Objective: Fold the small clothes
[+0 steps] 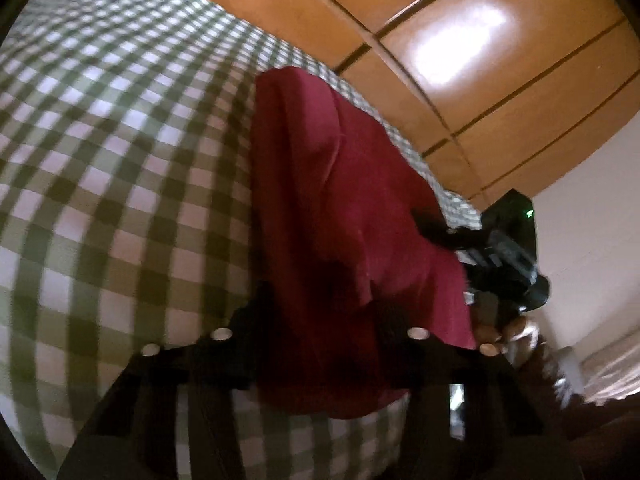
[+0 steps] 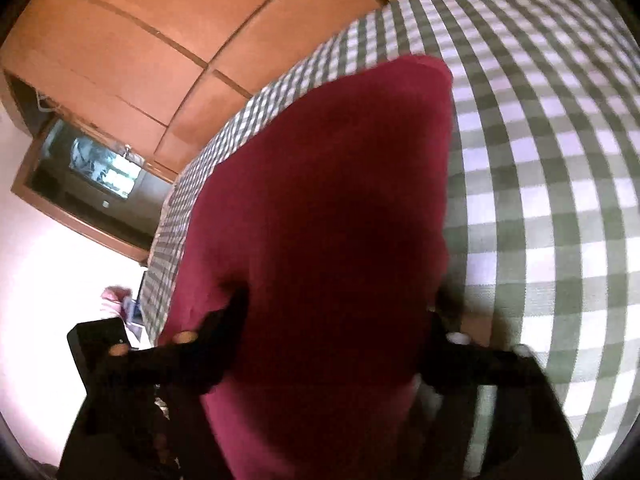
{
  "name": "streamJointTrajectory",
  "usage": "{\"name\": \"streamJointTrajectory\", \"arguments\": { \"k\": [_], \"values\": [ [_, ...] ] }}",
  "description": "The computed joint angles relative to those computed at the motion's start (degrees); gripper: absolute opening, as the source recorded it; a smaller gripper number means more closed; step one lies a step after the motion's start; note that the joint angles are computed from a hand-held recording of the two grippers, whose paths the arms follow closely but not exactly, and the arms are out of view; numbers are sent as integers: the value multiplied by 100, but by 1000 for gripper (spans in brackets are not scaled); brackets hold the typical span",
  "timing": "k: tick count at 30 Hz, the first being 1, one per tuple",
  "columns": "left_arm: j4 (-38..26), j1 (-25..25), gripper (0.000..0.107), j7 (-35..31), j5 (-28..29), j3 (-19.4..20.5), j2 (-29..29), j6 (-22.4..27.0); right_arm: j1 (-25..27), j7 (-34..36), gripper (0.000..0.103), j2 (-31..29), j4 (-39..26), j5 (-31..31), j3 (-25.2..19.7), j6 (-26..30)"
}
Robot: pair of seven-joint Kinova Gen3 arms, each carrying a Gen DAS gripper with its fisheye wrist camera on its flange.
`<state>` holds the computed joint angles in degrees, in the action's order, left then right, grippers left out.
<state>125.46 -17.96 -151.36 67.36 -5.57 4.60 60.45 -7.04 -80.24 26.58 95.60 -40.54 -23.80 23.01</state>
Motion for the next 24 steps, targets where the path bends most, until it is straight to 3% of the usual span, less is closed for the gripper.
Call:
{"name": "streamJointTrajectory", "arguments": {
  "k": [4, 7, 9, 11, 14, 17, 22, 24],
  "values": [
    [-158, 569, 37, 106, -18, -395, -66, 114, -54, -76, 48, -519, 425, 53, 21, -469],
    [-391, 1341, 37, 236, 59, -746, -87, 115, 613, 400, 46, -911, 922, -521, -506, -837],
    [-673, 1842, 37, 372, 95, -774, -29, 55, 1140, 760, 46, -1295, 1275, -987, -741, -966],
    [-990, 2037, 37, 512, 89, -529, 106, 13, 1489, 1113, 46, -1644, 1548, -1418, -726, -948],
    [-1719, 2354, 37, 949, -144, 77, 435, -207, 1622, 1038, 46, -2123, 1859, -1479, -259, -898],
    [-2515, 2934, 37, 1374, -472, 471, 879, -579, 1502, 393, 46, -2396, 2048, -851, 342, -868],
    [-3789, 4242, 37, 2539, -1515, 118, 1650, -811, 1427, -346, 50, -2322, 2259, -238, 1194, -722],
    [-4154, 4773, 37, 3005, -1981, -179, 1889, -901, 1275, -718, 61, -2290, 2366, 34, 1612, -611]
  ]
}}
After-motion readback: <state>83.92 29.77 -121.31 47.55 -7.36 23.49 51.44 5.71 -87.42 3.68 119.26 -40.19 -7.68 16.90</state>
